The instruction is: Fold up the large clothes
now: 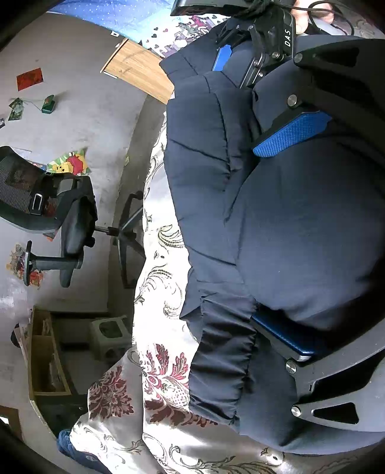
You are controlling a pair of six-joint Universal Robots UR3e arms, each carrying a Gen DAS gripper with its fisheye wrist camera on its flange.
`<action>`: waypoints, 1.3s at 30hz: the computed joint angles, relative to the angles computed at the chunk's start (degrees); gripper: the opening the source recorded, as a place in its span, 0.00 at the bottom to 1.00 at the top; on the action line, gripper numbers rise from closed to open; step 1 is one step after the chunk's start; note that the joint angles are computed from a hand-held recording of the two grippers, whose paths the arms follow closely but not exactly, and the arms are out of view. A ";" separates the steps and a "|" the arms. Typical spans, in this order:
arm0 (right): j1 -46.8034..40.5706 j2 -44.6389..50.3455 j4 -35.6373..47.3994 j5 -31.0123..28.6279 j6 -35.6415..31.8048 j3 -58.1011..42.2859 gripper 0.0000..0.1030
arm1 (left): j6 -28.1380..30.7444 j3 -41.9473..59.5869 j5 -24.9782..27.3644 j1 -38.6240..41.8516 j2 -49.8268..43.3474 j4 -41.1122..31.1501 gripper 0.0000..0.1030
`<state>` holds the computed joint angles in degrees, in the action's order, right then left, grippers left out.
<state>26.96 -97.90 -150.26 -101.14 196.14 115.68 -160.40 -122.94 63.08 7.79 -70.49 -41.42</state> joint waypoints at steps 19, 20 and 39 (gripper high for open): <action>0.51 -0.97 -3.64 -0.87 0.30 2.46 1.00 | 0.57 -2.83 -2.18 2.07 2.62 0.78 0.99; 1.00 -0.93 -4.26 -1.60 0.44 2.66 1.00 | 0.41 -3.12 -1.95 1.92 2.78 1.27 0.99; 10.64 -12.84 -1.17 -22.81 8.55 6.93 1.00 | -3.26 -10.56 3.57 1.77 16.71 5.61 0.99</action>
